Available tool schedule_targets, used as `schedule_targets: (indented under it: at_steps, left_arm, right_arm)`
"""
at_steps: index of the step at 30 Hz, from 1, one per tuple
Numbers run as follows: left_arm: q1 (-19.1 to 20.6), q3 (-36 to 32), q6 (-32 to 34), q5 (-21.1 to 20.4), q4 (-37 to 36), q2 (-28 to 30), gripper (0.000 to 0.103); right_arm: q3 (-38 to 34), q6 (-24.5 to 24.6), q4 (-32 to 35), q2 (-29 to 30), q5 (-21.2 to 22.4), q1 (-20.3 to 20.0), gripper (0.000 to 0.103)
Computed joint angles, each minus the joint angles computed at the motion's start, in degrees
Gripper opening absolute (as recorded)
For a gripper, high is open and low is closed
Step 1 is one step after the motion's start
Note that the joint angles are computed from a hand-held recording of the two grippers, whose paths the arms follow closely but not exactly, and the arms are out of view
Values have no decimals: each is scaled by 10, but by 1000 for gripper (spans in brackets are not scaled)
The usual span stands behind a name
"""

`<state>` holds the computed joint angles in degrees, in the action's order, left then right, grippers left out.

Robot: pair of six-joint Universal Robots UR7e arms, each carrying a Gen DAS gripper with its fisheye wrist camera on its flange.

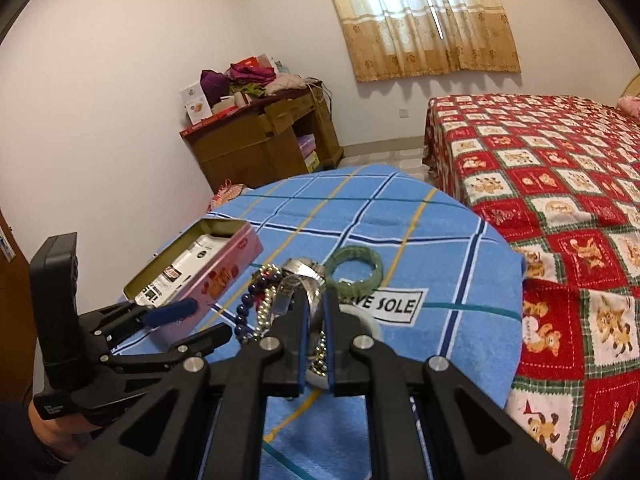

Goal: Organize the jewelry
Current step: 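Grasp the red-tasseled pendant with the left tool while the right tool grasps the silver bangle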

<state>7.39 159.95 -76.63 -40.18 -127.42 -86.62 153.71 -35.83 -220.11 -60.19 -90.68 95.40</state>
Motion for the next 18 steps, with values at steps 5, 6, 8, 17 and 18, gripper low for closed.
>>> schedule_targets:
  at_steps: [5, 6, 8, 17, 18]
  left_arm:
    - [11, 5, 39, -22, -78, 34, 49]
    - [14, 5, 50, -27, -94, 41, 49]
    - [22, 4, 66, -37, -114, 56, 49]
    - [30, 11, 100, -60, -159, 66, 6]
    - [22, 14, 90, -56, -147, 54, 6]
  right_arm:
    - [2, -2, -3, 1, -2, 0, 9]
    - [2, -2, -4, 1, -1, 0, 9]
    - [3, -3, -5, 1, -1, -1, 9]
    - [8, -7, -15, 12, -6, 5, 9]
    - [7, -7, -16, 13, -7, 6, 9]
